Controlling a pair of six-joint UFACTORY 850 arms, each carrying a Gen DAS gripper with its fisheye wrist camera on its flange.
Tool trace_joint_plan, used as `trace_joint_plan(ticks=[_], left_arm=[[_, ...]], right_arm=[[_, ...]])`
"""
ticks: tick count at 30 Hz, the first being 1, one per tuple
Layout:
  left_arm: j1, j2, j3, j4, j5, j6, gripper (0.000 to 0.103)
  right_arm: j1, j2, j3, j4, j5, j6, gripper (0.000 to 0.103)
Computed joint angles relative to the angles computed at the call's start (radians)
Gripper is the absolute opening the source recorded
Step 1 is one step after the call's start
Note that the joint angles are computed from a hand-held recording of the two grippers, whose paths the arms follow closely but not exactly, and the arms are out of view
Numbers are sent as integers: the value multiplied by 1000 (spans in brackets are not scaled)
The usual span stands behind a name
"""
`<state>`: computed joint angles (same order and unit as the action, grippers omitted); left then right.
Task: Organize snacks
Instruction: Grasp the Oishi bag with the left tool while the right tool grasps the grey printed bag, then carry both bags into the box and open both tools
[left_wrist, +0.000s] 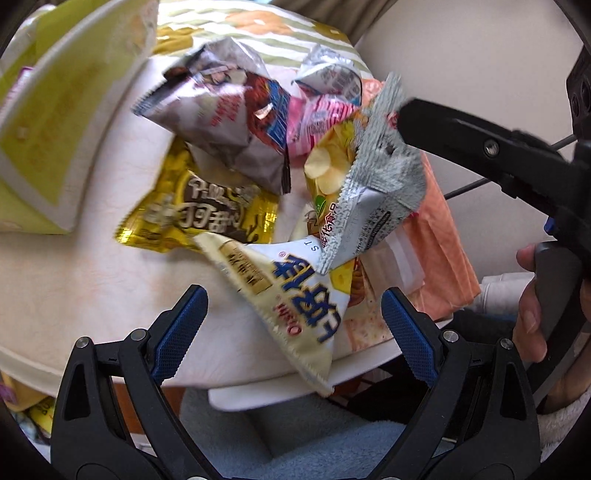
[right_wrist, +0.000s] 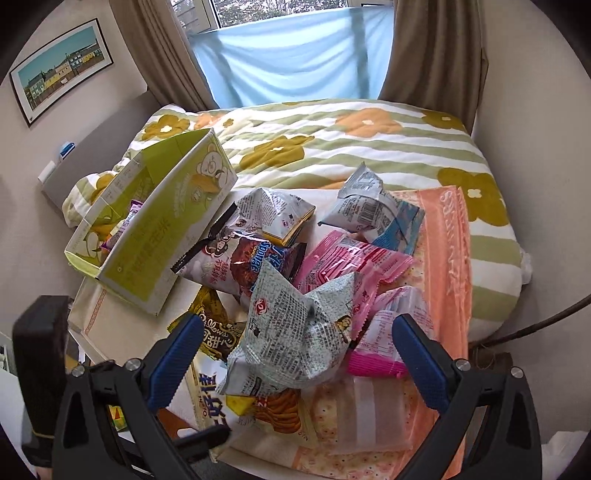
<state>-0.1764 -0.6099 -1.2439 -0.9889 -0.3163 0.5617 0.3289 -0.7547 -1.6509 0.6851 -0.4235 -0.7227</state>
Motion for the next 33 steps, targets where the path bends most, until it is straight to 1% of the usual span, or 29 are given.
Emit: trace_joint_plan(ticks=[2, 4, 8, 11, 12, 13, 16, 17, 20, 24, 26, 27, 28, 29, 30, 31, 33], left_arm=[[-1, -21, -14, -32, 2, 28, 94], [4, -34, -17, -134, -5, 112, 94], [2, -54, -28, -175, -8, 150, 94], [-1, -69, -39, -175, -18, 156, 93], [-2, -74, -43, -174, -21, 154, 88], [-2, -78, -47, -175, -27, 155, 80], [-1, -88, -53, -190, -45, 175, 62], [-2, -87, -51, -187, -40, 177, 58], [-8, -80, -30, -248, -35, 237, 53], [-4, -69, -14, -273, -31, 268, 52], [5, -53, 10, -298, -34, 301, 51], [5, -52, 12, -298, -32, 303, 51], [5, -49, 15, -300, -31, 306, 51], [4, -42, 22, -297, -29, 304, 51], [6, -51, 12, -291, -29, 300, 51], [13, -39, 34, -319, -29, 336, 51], [22, -26, 58, -369, -28, 395, 51]], right_arm=[[3, -16, -14, 13, -10, -12, 102], [9, -32, -26, -1, -6, 9, 102], [18, -59, -48, -44, -1, 53, 102], [23, -80, -65, -79, -10, 92, 102], [24, -84, -67, -87, -11, 104, 102], [24, -88, -68, -89, -11, 109, 102], [22, -100, -81, -105, -24, 138, 102], [22, -104, -85, -109, -27, 146, 102], [21, -108, -87, -121, -26, 157, 102], [22, -110, -86, -137, -28, 172, 101], [19, -112, -86, -129, -34, 168, 97], [17, -114, -88, -112, -45, 154, 89], [17, -114, -88, -112, -48, 156, 83], [18, -111, -82, -111, -42, 154, 82], [20, -108, -80, -111, -40, 153, 76], [18, -105, -75, -96, -38, 139, 71], [16, -95, -62, -68, -32, 117, 68]])
